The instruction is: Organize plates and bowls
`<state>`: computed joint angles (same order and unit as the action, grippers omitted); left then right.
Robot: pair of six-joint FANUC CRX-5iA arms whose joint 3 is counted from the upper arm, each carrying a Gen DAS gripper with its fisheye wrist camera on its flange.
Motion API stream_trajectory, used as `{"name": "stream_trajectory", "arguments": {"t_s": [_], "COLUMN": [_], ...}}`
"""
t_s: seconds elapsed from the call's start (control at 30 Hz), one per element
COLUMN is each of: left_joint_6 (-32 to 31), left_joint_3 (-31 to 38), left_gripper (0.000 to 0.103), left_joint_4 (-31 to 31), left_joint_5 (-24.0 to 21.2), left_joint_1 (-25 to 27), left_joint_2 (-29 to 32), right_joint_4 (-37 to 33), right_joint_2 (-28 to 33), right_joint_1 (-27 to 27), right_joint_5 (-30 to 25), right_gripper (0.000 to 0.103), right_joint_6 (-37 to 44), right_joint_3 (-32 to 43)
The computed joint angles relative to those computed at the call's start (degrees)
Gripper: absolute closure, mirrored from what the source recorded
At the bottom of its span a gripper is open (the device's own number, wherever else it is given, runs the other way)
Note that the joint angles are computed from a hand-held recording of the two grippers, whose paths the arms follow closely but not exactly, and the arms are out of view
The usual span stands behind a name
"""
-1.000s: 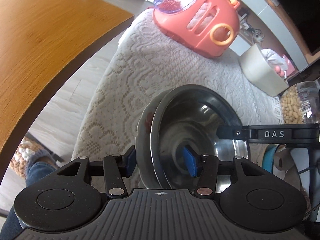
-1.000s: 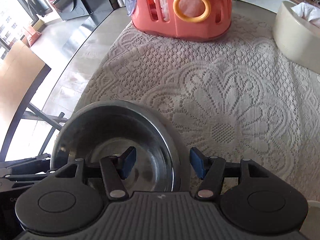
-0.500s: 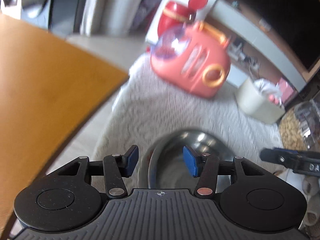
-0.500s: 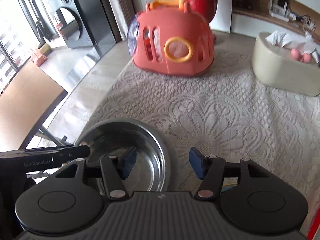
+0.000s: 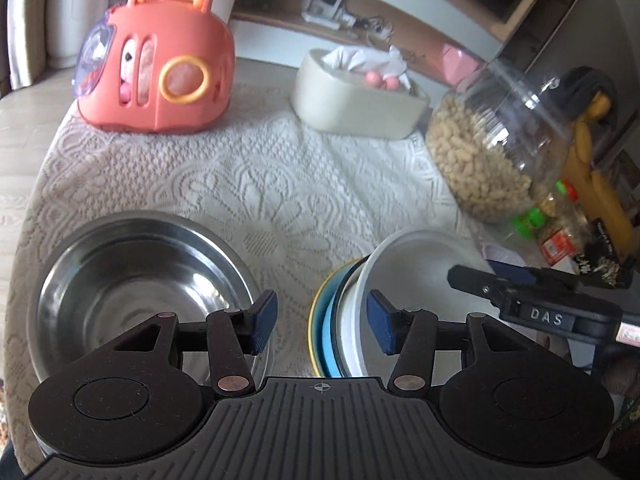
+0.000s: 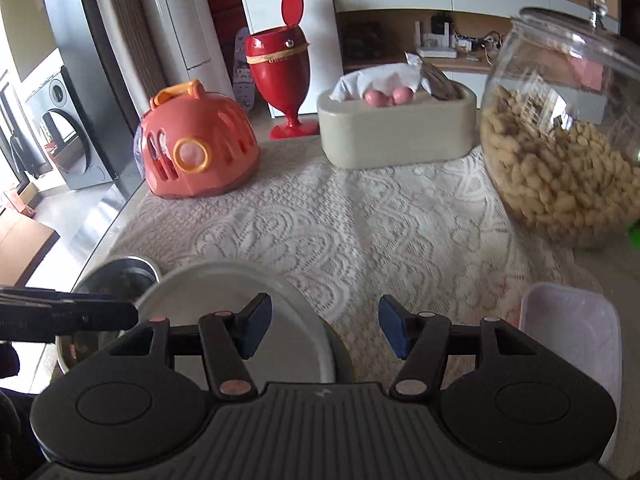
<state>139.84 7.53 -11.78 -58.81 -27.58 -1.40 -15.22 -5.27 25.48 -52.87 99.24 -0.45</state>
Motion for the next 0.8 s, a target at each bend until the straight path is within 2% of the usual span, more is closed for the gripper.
{"name": "stream_trajectory", "arguments": {"t_s": [0.13, 0.27, 0.43, 0.53, 0.6, 0.7, 0.8], "left_joint_6": [1.65, 1.85, -0.57, -3.71, -5.57, -5.34, -5.39], "left_joint_3": [-0.68, -1.79, -0.48, -2.75, -4.33, -3.43, -3.25], "left_gripper": [0.049, 0.045, 0.048, 0.049, 0.044, 0.044, 0.044], "left_joint_4": [2.82, 6.23, 8.63, 14.5, 18.26, 17.55, 17.71], "left_joint_5": [0.04, 1.54, 0.93, 2.86, 4.11, 3.3, 3.12], "left_joint_1": [1.95, 4.11, 4.59, 5.9, 6.56, 6.15, 6.1], "left_joint_2": [0.88, 0.99, 2.88, 3.04, 3.06, 3.58, 3.93], "right_joint_4": [-2.86, -8.85, -12.94, -12.9, -13.88, -21.21, -25.66], "right_joint_2": [1.14, 4.39, 6.04, 6.16, 7.59, 11.35, 13.47], "right_joint_1": [-2.4, -5.93, -7.9, -8.12, -8.92, -12.69, -14.44], "right_joint_5": [0.18, -3.26, -4.59, -5.51, -9.69, -19.8, -25.08], "right_gripper": [0.043, 0.043, 0.043, 0.043, 0.044, 0.044, 0.044], "right_joint_6": [2.44, 4.72, 6.76, 6.26, 5.88, 6.46, 5.36], "right_joint_3": [-0.36, 2.99, 3.98, 3.88, 5.46, 9.59, 11.18]}}
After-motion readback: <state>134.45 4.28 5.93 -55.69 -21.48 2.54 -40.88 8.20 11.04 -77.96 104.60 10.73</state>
